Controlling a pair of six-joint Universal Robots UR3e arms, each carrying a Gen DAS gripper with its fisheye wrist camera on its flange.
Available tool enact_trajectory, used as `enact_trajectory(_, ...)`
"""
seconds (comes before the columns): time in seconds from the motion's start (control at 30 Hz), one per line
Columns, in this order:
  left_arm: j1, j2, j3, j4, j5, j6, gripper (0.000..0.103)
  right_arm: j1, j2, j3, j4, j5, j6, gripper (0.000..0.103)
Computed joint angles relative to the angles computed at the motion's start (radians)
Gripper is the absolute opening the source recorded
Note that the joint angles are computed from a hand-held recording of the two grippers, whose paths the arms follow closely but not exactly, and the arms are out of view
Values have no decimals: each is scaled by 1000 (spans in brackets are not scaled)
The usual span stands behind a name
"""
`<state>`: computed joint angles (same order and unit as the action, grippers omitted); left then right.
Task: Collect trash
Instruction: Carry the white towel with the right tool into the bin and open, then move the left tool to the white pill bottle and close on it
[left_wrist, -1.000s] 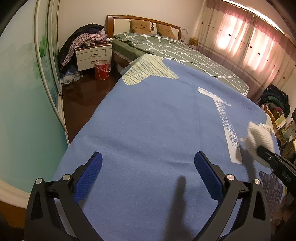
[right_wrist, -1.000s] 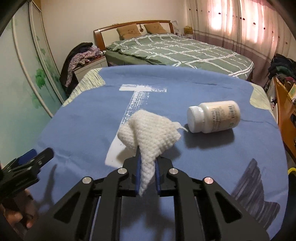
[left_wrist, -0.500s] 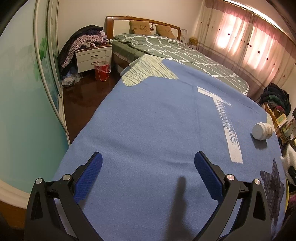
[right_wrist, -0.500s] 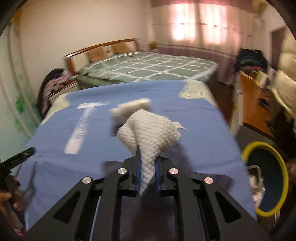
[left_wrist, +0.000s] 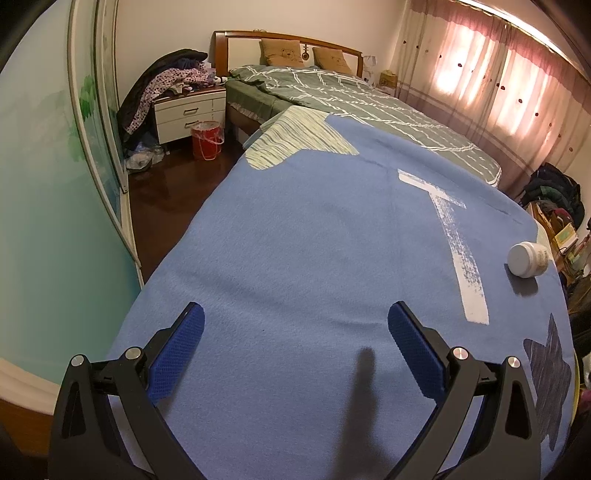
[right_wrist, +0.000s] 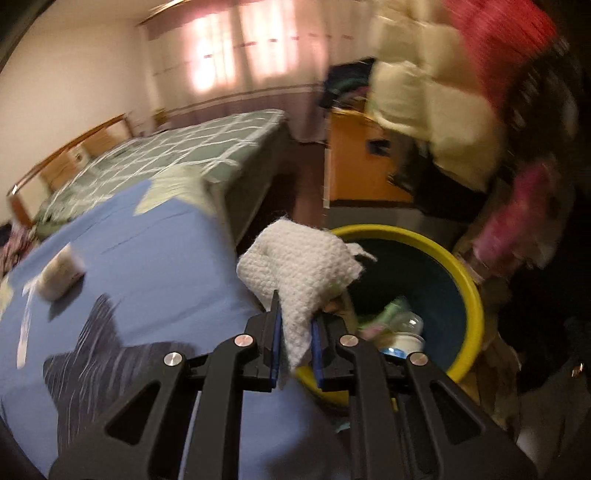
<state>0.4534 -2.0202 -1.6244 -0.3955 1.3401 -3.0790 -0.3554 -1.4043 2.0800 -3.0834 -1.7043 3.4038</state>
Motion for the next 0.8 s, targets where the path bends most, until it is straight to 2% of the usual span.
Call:
enact_trajectory(0.1,-1,-2,4,-3,4,0,98,-12,-4,11,-10,-56,33,14)
enact_trajectory(0.27,-6,-1,3,1,16,3,98,-80,-26,35,28,-10,84,15)
enact_trajectory(0.3,-8,-1,2,2,19,3,98,-83,-22,31,36,-11,93,18)
enact_trajectory(0.37,-12,-1,2,4,27,7,98,-86,-23,31,50,-26,115,44)
enact_trajectory(0.43,-19,-1,2,6,37,8,98,-74,-33,42,43,-50,133,52)
enact_trajectory(0.57,-38,1,-2,13,63,19,98,-44,-33,48,20,-100,138,63)
enact_trajectory(0.8,-95,31,-8,-59,45,33,98,-6,-26,52,-32,-159,122,71)
